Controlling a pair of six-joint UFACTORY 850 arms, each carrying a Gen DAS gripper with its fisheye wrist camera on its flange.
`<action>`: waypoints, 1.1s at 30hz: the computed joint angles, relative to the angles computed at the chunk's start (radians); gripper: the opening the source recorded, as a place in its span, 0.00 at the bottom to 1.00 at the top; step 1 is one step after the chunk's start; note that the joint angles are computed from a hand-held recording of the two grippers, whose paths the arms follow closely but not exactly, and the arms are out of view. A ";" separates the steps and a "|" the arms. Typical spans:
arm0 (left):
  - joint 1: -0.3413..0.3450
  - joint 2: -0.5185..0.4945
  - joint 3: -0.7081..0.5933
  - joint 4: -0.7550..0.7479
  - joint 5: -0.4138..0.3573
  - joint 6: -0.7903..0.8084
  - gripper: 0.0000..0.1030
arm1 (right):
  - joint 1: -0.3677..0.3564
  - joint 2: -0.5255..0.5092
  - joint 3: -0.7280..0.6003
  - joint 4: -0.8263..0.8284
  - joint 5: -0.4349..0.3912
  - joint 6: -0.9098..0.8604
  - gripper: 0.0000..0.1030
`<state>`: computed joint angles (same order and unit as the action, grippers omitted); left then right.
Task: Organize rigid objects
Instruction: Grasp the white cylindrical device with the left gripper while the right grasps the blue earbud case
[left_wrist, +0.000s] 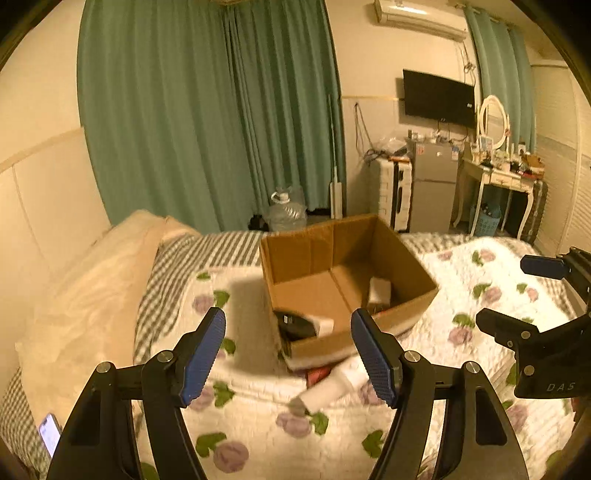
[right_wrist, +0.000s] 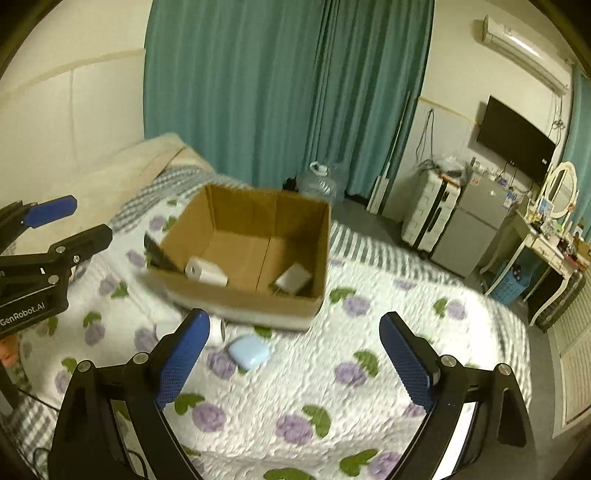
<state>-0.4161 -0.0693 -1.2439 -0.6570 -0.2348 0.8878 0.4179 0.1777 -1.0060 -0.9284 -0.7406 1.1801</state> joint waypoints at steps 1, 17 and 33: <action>-0.002 -0.005 0.013 -0.006 0.010 0.003 0.71 | -0.006 -0.003 0.012 0.008 0.014 0.003 0.91; -0.066 -0.198 0.031 0.122 0.026 -0.013 0.71 | -0.164 -0.140 0.076 0.211 0.232 -0.154 0.91; -0.041 -0.232 -0.005 -0.044 -0.109 0.164 0.51 | -0.186 -0.187 0.049 0.266 0.265 -0.230 0.91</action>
<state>-0.4572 -0.3014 -1.2486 -0.7013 -0.3436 1.0519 0.2319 -0.0097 -0.9568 -0.6629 -0.4760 0.9504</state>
